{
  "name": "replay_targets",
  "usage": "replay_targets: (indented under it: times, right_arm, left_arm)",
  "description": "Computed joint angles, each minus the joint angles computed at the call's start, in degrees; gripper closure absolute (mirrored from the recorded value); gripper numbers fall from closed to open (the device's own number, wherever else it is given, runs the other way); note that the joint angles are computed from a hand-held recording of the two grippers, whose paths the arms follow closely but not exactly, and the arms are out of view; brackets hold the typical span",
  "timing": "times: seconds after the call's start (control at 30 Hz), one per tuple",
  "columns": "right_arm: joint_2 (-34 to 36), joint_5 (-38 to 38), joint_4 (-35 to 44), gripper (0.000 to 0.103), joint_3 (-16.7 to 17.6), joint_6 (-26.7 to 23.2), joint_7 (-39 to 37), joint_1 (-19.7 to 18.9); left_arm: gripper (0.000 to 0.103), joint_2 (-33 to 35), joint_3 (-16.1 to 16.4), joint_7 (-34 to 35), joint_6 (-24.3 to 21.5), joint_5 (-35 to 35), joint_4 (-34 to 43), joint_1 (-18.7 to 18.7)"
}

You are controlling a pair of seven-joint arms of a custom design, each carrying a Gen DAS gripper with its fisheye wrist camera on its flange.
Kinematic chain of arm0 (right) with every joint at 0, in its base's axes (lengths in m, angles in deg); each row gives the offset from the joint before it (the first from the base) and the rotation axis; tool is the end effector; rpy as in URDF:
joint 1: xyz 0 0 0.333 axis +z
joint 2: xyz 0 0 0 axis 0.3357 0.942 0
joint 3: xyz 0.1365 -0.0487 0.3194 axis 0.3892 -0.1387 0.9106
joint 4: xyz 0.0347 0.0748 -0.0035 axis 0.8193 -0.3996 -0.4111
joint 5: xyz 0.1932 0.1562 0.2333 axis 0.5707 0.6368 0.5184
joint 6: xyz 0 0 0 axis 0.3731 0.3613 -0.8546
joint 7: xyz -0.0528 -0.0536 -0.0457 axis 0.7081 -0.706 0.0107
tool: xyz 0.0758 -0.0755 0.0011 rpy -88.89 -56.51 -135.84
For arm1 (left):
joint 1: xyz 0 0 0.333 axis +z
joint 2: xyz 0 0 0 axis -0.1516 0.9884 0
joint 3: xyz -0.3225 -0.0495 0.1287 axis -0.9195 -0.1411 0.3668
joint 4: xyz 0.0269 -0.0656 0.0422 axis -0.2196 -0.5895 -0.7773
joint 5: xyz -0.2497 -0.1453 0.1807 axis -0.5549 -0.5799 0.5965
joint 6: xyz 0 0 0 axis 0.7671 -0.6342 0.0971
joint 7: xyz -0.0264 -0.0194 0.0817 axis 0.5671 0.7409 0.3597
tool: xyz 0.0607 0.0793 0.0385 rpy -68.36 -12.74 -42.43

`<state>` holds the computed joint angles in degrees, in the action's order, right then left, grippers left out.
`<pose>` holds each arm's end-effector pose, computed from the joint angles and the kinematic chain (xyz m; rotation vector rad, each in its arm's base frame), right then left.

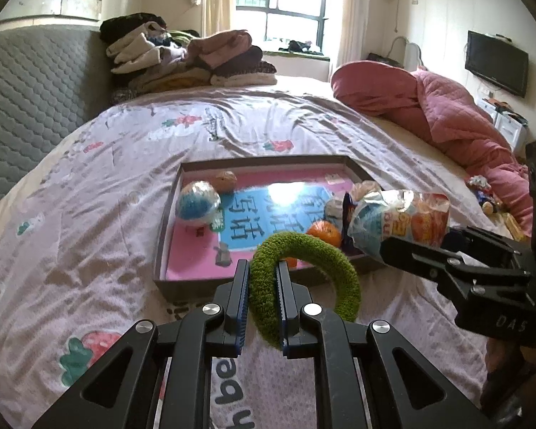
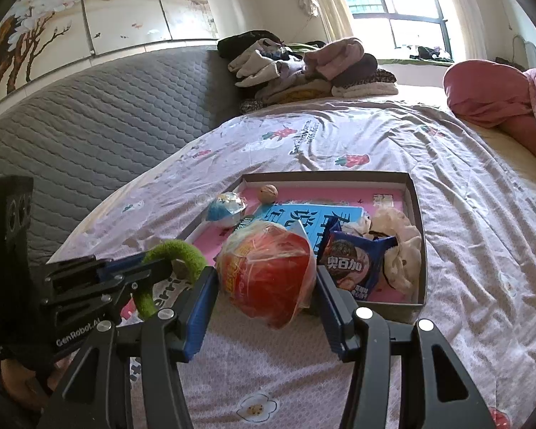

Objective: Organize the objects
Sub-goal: 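Lift and carry the green ring and the bagged egg toward the pink tray with both tools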

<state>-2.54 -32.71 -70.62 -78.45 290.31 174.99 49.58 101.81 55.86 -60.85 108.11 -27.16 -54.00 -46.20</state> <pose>0.5152 0.2943 0.4115 -1.6584 1.4636 -0.4694 0.5259 -0.4749 0.4295 -1.4641 2.0453 -1.0006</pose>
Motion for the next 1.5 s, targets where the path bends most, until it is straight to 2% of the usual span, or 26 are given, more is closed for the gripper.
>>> replay_targets:
  times: [0.33, 0.63, 1.27, 1.5]
  right_arm:
    - [-0.1, 3.2, 2.3, 0.049, -3.5, -0.8, -3.4, 2.8]
    - [1.0, 6.5, 6.5, 0.049, -7.3, -2.0, -8.5, 5.9]
    - [6.0, 5.0, 15.3, 0.049, -8.3, -5.3, -9.6, 2.8]
    - [8.1, 3.8, 17.6, 0.049, -10.1, -7.5, -8.1, 3.5]
  left_arm:
    - [0.089, 0.5, 0.3, 2.1, -0.1, -1.3, 2.9, 1.3]
    - [0.089, 2.8, 0.0, 7.1, -1.3, -5.0, 8.3, 2.9]
    - [0.089, 11.1, -0.5, 18.3, -5.7, -16.1, 20.2, 3.7]
    - [0.089, 12.5, -0.4, 20.2, -7.0, -18.4, 21.8, 3.7]
